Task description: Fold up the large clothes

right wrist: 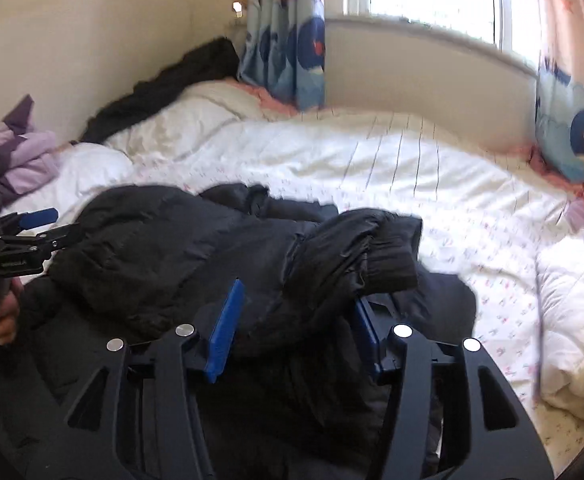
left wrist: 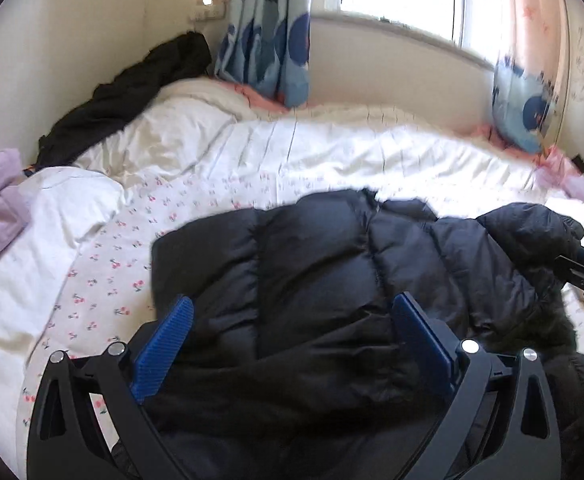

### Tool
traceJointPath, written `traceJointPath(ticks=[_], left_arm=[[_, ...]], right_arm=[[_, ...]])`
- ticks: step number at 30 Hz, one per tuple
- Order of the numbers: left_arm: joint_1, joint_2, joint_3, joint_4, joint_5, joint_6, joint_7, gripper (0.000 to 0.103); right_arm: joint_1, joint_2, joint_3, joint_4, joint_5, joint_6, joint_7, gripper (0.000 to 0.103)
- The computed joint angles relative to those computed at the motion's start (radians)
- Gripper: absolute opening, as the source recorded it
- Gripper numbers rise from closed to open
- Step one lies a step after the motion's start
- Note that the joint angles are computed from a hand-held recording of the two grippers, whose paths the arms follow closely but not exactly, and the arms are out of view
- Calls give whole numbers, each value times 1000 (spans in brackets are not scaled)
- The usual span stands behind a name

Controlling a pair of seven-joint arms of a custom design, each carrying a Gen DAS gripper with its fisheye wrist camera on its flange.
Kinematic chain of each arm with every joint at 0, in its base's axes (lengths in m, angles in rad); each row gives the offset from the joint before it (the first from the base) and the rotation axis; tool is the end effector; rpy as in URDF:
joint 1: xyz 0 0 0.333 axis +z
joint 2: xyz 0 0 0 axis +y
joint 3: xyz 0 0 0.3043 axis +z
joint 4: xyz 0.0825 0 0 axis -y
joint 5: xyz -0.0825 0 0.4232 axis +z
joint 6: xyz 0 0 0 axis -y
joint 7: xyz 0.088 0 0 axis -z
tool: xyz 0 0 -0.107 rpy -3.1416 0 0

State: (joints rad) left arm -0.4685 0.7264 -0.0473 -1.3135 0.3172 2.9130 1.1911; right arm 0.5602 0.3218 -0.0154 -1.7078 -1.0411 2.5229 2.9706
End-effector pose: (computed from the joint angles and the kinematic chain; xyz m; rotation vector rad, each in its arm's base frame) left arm 0.7058 -0.4092 0.3849 -1.3965 2.0734 -1.0151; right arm 0.6080 0.3793 0.4253 -1.6026 1.8081 -0.8983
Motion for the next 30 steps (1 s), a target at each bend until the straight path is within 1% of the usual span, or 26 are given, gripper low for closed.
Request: traceJointPath(ticks=[1,2,3,4,6,7,8,9,10,11,13,14,15,16,17,19,20,21,23,24,25,26,27,28,29,30], left_arm=[[7,30,-18,44,-10,-44,23,96],[16,79,-41,113,-23,-115,59,96],[12,112,-43,156,-27,-160,74,96],[9,149,-47,201,-29,-199,94,96],[8,159,-47,201,-34,-197,101,96],[6,154,-44,190,-34,-185,98,96],[10,147,-46,178,-38,-171,100,96],[11,144,-47,172,-41,-166,101,96],[12,144,-48,171,-45,-166,102,96],[12,141,-46,167,-47,-167,100,96],[9,131,-41,155,-50,-164,88,96],[8,113,-36,128,-49,-154,74,96],[8,96,-34,103,-49,-143,64,96],[11,78,-37,76,-49,-129,60,96],[9,55,-30,41,-43,-109,47,96],[2,34,-16,8,-27,-84,31,96],[-1,22,-10,-8,-20,-73,21,96],[-1,17,-6,-15,-16,-67,12,96],[6,5,-9,-33,-15,-45,1,96],[7,3,-7,-37,-14,-37,-4,96],[6,3,-4,-36,-13,-32,-10,96],[7,7,-4,-31,-11,-35,-10,96],[6,19,-7,-11,-11,-61,-4,96],[14,43,-22,25,-17,-107,20,96],[16,63,-34,58,-20,-150,42,96],[9,78,-31,82,-12,-180,53,96]], right_arm=[[-13,1,-1,-9,28,4,8,50],[-22,-9,-6,-44,46,25,55,50],[-33,-20,-7,-81,68,41,84,49],[-49,-26,-3,-114,101,63,85,43],[-65,-59,-9,-190,120,144,116,42],[-69,-75,-15,-218,84,195,165,42],[-84,-104,-21,-257,-22,282,274,42],[-64,-122,-52,-273,-85,313,342,42],[-75,-133,-49,-279,-99,320,370,43],[-108,-132,-40,-284,-67,373,372,45],[-159,-111,-26,-285,53,459,329,44],[-178,-88,-26,-278,102,516,301,39],[-184,-68,-31,-270,136,549,283,11],[-176,-62,-45,-268,156,571,273,6],[-134,-54,-94,-253,106,586,331,5],[-16,-79,-204,-242,-52,554,458,4],[30,-110,-232,-242,-180,509,551,3],[41,-133,-226,-246,-237,481,588,3],[71,-210,-203,-285,-378,393,670,3],[77,-241,-180,-308,-398,351,673,3],[74,-250,-159,-315,-370,325,637,3],[68,-262,-133,-343,-273,293,531,3],[57,-266,-116,-369,-155,280,418,4],[38,-260,-96,-384,-60,282,342,5],[-16,-248,-64,-414,42,333,295,7],[-36,-255,-57,-435,73,360,303,12]])
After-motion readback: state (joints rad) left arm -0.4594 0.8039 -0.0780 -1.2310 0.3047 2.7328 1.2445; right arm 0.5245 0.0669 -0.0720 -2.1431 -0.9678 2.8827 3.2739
